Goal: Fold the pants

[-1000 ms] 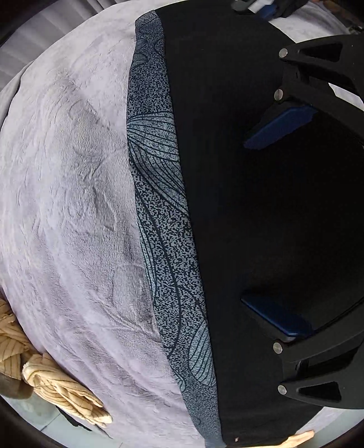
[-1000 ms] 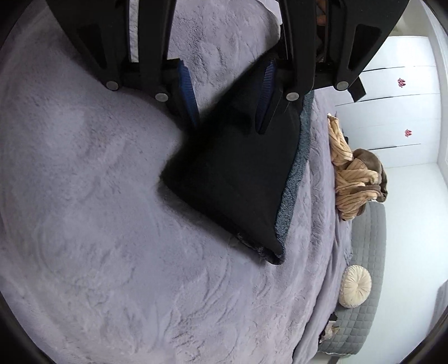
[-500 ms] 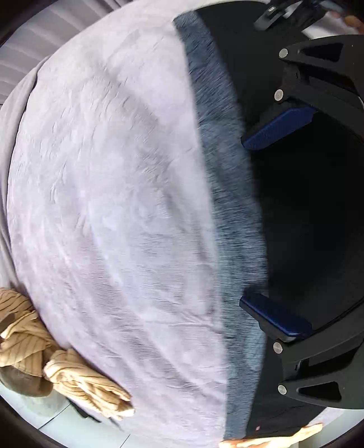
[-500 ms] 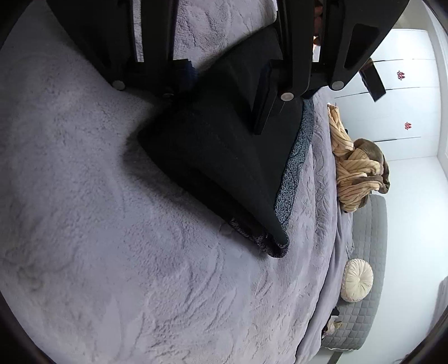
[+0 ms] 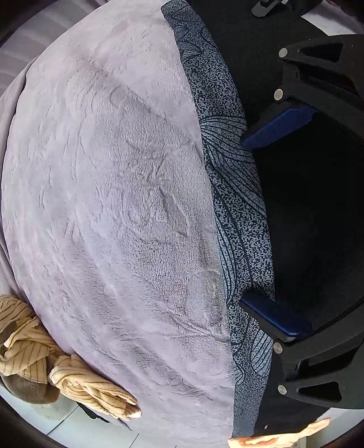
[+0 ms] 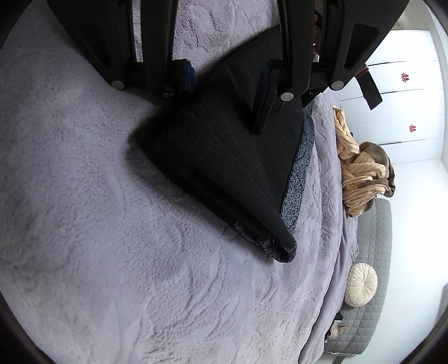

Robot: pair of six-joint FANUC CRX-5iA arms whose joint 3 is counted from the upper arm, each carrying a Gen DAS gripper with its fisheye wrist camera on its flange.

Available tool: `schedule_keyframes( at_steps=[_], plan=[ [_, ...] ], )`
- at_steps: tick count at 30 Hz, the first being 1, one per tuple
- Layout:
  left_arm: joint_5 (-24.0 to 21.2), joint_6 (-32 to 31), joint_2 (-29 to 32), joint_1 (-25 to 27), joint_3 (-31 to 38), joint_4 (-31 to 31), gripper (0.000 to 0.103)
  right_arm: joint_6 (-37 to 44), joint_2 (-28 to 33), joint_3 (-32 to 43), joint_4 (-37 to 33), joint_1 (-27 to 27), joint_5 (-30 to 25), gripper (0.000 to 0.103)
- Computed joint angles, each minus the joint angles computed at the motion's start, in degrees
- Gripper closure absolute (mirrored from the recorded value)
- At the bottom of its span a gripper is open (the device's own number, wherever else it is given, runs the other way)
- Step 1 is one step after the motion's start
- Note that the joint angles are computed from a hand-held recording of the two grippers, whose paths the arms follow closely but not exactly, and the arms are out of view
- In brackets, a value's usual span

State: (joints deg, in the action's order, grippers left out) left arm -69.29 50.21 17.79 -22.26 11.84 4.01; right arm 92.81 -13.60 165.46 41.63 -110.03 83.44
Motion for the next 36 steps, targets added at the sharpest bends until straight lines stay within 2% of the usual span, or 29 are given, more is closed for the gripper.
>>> schedule_keyframes(
  at_steps=[4, 32, 36],
  plan=[
    [0.1, -0.4, -1.8, 0.5, -2.1, 0.3, 0.000, -0.1, -0.1, 0.0, 0.1, 0.0, 0.1, 0.064],
    [2.4, -1.0, -1.4, 0.7, -2.8, 0.7, 0.000, 0.0, 0.0, 0.0, 0.3, -0.2, -0.5, 0.064],
    [0.3, 0.5, -1.0, 0.4, -1.1, -0.3, 0.000, -0.4, 0.1, 0.2, 0.7, -0.1, -0.8, 0.064]
  ],
)
